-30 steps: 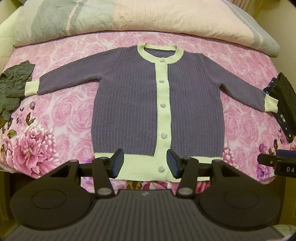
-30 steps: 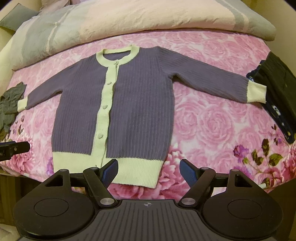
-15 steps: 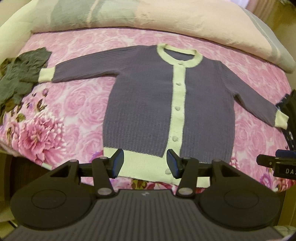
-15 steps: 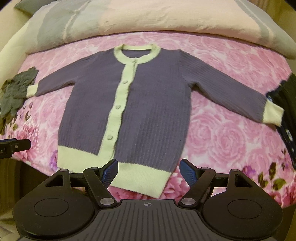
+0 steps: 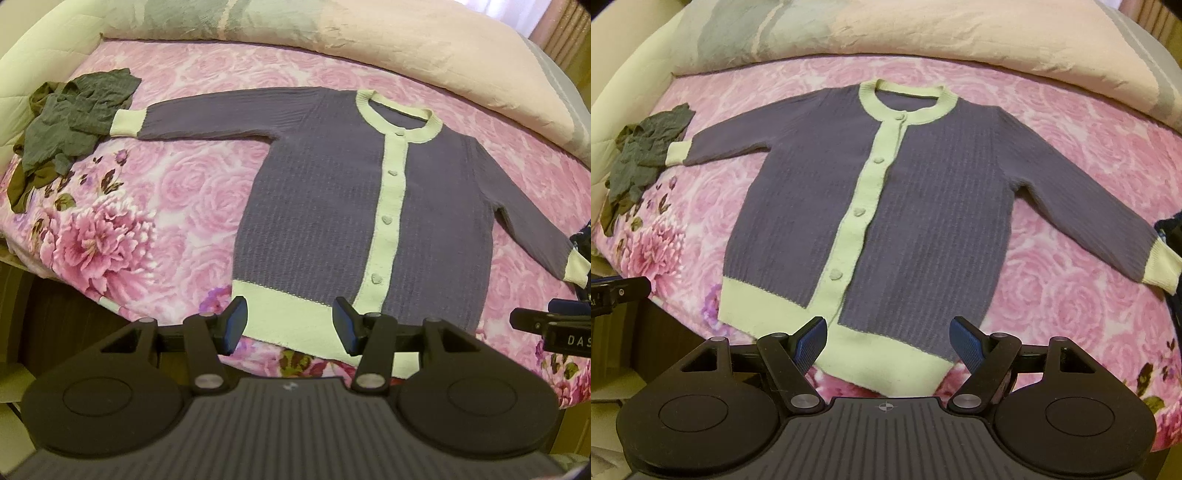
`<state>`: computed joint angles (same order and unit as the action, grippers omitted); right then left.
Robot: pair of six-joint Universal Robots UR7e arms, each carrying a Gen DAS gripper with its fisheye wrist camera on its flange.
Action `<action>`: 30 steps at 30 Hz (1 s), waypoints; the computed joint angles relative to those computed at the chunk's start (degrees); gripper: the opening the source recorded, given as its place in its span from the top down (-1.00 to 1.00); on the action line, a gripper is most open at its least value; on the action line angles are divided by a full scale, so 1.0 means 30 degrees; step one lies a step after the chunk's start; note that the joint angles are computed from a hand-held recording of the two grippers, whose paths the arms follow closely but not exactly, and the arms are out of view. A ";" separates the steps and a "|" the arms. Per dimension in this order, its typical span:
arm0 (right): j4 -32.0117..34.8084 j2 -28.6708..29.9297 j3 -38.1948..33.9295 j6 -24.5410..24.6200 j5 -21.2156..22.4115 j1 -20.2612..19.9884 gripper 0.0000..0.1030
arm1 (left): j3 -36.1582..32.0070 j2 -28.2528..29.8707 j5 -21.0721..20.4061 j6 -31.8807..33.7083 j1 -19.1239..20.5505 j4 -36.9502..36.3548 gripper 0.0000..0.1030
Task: Fold clothes
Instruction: 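Move the left gripper to the green sleeve cuff and grasp it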
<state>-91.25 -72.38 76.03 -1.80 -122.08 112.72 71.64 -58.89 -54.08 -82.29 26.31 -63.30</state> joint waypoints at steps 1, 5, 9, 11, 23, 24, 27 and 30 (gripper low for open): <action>0.0030 0.0062 -0.0014 0.0066 0.0004 0.0024 -0.48 | -0.0010 -0.0029 -0.0016 0.0121 0.0079 -0.0018 0.09; 0.0212 0.0420 -0.0207 0.0787 -0.0208 0.0107 -0.48 | -0.0002 -0.0123 -0.0053 0.1128 0.0541 -0.0474 0.08; 0.0425 0.0888 -0.0516 0.1873 -0.0600 0.0219 -0.48 | 0.0004 -0.0169 -0.0063 0.2572 0.1140 -0.1215 0.08; 0.0520 0.1160 -0.0707 0.2536 -0.0847 0.0284 -0.48 | -0.0105 -0.0195 -0.0001 0.3392 0.1490 -0.1553 0.08; -0.0943 0.3471 -0.2042 0.6807 -0.3276 0.0148 -0.48 | 0.2558 -0.2679 0.0203 0.6384 0.4788 -0.7415 -0.04; -0.1085 0.3652 -0.2104 0.7158 -0.3470 0.0072 -0.48 | 0.3035 -0.3021 0.0096 0.6476 0.5202 -0.8291 -0.04; -0.1894 0.4064 -0.1982 0.8066 -0.3768 -0.0182 -0.48 | 0.4634 -0.4157 -0.0081 0.6563 0.6576 -1.1345 -0.03; -0.2871 0.4396 -0.1599 0.9011 -0.4206 -0.0441 -0.48 | 0.6360 -0.5131 0.0215 0.6339 0.8071 -1.5016 -0.01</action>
